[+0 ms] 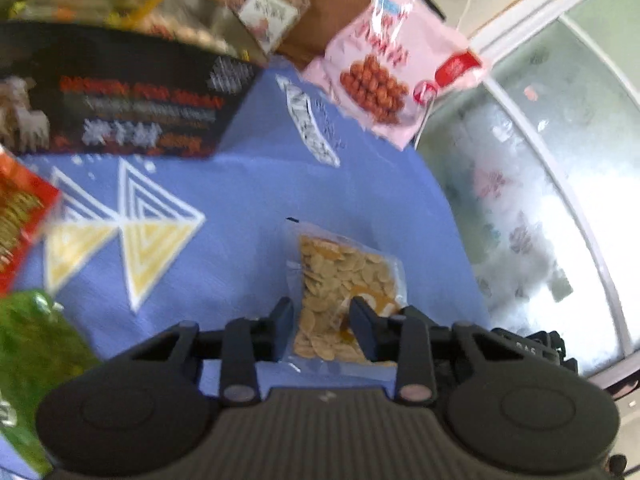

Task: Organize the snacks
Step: 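Grasp the clear seed bag with the left tool, then carry the seed bag into the black tin box and release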

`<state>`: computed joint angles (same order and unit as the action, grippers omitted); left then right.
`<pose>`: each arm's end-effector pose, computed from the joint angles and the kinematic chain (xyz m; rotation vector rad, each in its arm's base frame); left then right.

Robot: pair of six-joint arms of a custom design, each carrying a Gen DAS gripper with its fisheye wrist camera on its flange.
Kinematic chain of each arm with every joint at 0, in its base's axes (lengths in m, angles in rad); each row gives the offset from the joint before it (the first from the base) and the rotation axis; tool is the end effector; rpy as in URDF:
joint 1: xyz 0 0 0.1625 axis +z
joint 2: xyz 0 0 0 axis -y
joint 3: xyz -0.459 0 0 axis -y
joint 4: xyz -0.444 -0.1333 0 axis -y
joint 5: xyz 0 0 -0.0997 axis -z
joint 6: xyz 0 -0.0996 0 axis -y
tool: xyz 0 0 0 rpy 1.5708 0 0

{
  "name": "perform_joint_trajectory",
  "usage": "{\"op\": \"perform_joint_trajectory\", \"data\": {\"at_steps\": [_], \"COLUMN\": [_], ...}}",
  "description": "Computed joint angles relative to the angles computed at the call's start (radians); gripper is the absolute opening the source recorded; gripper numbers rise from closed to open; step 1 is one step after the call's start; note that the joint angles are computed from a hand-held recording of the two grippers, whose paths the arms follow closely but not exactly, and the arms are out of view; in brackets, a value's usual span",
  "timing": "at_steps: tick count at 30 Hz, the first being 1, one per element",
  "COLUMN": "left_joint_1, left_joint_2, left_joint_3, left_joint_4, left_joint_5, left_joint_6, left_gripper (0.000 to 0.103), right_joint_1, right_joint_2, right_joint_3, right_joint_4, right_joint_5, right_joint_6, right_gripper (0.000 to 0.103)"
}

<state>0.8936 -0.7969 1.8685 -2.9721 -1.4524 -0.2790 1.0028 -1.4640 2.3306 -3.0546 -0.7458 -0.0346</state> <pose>-0.3003 -0.6050 0.0397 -0.5734 -2.9938 0.5333 -0.0717 -0.4961 0.2831 0.3015 2.3410 -1.0153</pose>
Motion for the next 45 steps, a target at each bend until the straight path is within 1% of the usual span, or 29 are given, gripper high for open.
{"op": "perform_joint_trajectory", "data": {"at_steps": [5, 7, 9, 12, 14, 16, 17, 18, 19, 20, 21, 22, 23, 24, 26, 27, 29, 34, 36, 37, 38, 39, 41, 45], "left_joint_1": [0.016, 0.025, 0.037, 0.062, 0.084, 0.103, 0.11, 0.114, 0.114, 0.108, 0.103, 0.101, 0.096, 0.093, 0.09, 0.086, 0.075, 0.011, -0.021, -0.045, -0.063, -0.078, -0.102, -0.151], "left_joint_2": [-0.053, -0.063, -0.068, -0.062, -0.056, -0.038, -0.028, -0.02, -0.014, -0.01, -0.003, 0.0, 0.0, 0.001, -0.012, -0.018, -0.033, -0.062, -0.066, -0.065, -0.069, -0.075, -0.085, -0.083], "left_joint_3": [0.006, -0.011, -0.035, -0.082, -0.116, -0.156, -0.173, -0.184, -0.188, -0.189, -0.194, -0.193, -0.186, -0.185, -0.169, -0.16, -0.132, -0.051, -0.015, 0.007, 0.023, 0.041, 0.075, 0.133], "left_joint_4": [-0.095, -0.123, -0.152, -0.182, -0.159, -0.124, -0.111, -0.11, -0.118, -0.123, -0.123, -0.127, -0.133, -0.133, -0.125, -0.126, -0.141, -0.188, -0.22, -0.251, -0.25, -0.245, -0.247, -0.263], "left_joint_5": [0.01, 0.025, 0.059, 0.12, 0.151, 0.191, 0.211, 0.22, 0.229, 0.247, 0.265, 0.273, 0.284, 0.292, 0.288, 0.288, 0.305, 0.431, 0.492, 0.543, 0.576, 0.594, 0.615, 0.705], "left_joint_6": [0.02, 0.041, 0.056, 0.07, 0.058, 0.045, 0.052, 0.075, 0.098, 0.112, 0.129, 0.141, 0.148, 0.156, 0.146, 0.136, 0.13, 0.156, 0.187, 0.214, 0.219, 0.217, 0.215, 0.226], "left_gripper": [0.031, 0.031, 0.032, 0.034, 0.034, 0.034, 0.028, 0.027, 0.027, 0.028, 0.029, 0.03, 0.03, 0.03, 0.03, 0.031, 0.033, 0.033, 0.034, 0.038, 0.038, 0.038, 0.038, 0.038], "right_joint_1": [0.118, 0.184, 0.252, 0.344, 0.389, 0.424, 0.443, 0.463, 0.484, 0.502, 0.52, 0.532, 0.536, 0.535, 0.525, 0.523, 0.518, 0.486, 0.466, 0.46, 0.45, 0.441, 0.435, 0.423], "right_joint_2": [0.05, 0.093, 0.144, 0.233, 0.29, 0.346, 0.371, 0.396, 0.415, 0.429, 0.442, 0.452, 0.459, 0.46, 0.45, 0.443, 0.434, 0.367, 0.338, 0.327, 0.316, 0.305, 0.293, 0.268], "right_joint_3": [-0.102, -0.166, -0.239, -0.351, -0.408, -0.456, -0.472, -0.479, -0.478, -0.475, -0.471, -0.466, -0.459, -0.449, -0.428, -0.412, -0.387, -0.275, -0.218, -0.193, -0.167, -0.14, -0.102, -0.034], "right_joint_4": [0.051, 0.054, 0.059, 0.082, 0.078, 0.047, 0.018, -0.044, -0.111, -0.16, -0.206, -0.24, -0.271, -0.291, -0.307, -0.339, -0.408, -0.509, -0.537, -0.552, -0.562, -0.569, -0.569, -0.538], "right_joint_5": [-0.015, -0.045, -0.097, -0.202, -0.286, -0.388, -0.456, -0.527, -0.593, -0.65, -0.706, -0.747, -0.766, -0.772, -0.758, -0.755, -0.745, -0.69, -0.671, -0.67, -0.664, -0.661, -0.669, -0.682], "right_joint_6": [-0.041, -0.037, -0.056, -0.116, -0.161, -0.214, -0.248, -0.309, -0.375, -0.422, -0.463, -0.501, -0.53, -0.551, -0.552, -0.534, -0.5, -0.411, -0.394, -0.385, -0.379, -0.375, -0.37, -0.399], "right_gripper": [0.008, 0.008, 0.008, 0.008, 0.008, 0.008, 0.009, 0.009, 0.012, 0.015, 0.02, 0.025, 0.028, 0.032, 0.037, 0.039, 0.04, 0.041, 0.041, 0.041, 0.041, 0.041, 0.042, 0.041]}}
